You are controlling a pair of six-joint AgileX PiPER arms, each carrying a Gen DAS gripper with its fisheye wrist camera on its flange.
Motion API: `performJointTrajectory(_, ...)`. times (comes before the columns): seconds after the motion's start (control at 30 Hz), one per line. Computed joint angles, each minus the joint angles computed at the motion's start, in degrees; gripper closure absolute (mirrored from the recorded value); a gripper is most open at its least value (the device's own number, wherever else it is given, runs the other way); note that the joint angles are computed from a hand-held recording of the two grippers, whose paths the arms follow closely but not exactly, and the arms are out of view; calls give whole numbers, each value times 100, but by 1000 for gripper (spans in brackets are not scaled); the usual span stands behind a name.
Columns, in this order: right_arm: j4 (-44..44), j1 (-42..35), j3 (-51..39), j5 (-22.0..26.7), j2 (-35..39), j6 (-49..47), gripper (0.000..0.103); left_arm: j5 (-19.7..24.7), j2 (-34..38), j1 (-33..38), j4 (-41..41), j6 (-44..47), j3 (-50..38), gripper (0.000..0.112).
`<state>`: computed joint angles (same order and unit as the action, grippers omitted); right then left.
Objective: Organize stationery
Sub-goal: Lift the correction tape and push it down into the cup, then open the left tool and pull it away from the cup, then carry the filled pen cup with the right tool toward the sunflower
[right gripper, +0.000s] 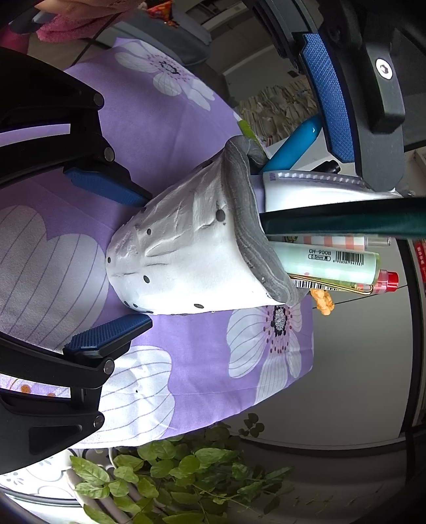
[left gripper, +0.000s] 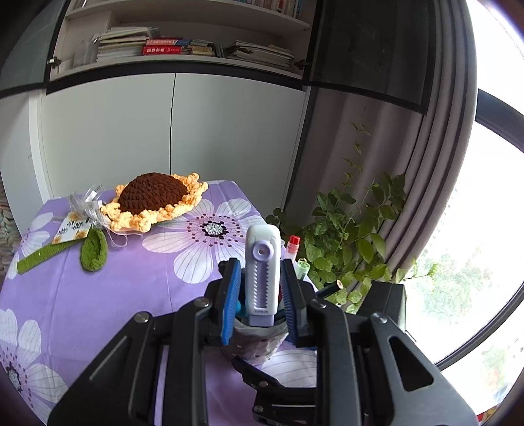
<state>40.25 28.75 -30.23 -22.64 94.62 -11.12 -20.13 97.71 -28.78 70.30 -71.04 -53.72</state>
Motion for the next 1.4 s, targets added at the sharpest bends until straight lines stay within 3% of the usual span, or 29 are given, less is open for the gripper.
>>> performJointTrajectory(0.1,-1,2,-5,3,3,1,34,-171,-205,236,133,-184,146,89)
performJointTrajectory(0.43,-42,-26,41,25,-35,4,28,-426,-647,1121,406,-505,687,64)
performJointTrajectory(0.67,466,68,-1,-2,-21,-417,28,-447,-621,1554,643,-624,774,62)
performJointTrajectory(0.7,604,88,-20,-4,-18,-535,28,-435,-604,1587,597,-546,787,60)
performJointTrajectory(0.83,1077,148,-80,5,-15,-976,28,-192,-571,1658,-490,597,1008,32)
performJointTrajectory(0.93,1452,199,-135,-9,-5,-1299,26,-134,-483,1732,-1426,1679,1157,31)
performJointTrajectory(1.1,2262,370,-247,-170,40,-2081,25,-163,-286,1923,-2131,2623,1278,30)
performJointTrajectory(1.3,2777,553,-338,-387,-83,-2328,25,-386,-173,2206,-1916,2536,1309,29)
performJointTrajectory(1.4,3507,724,-528,-562,-97,-3069,25,-558,-107,2390,-1589,2249,1292,29)
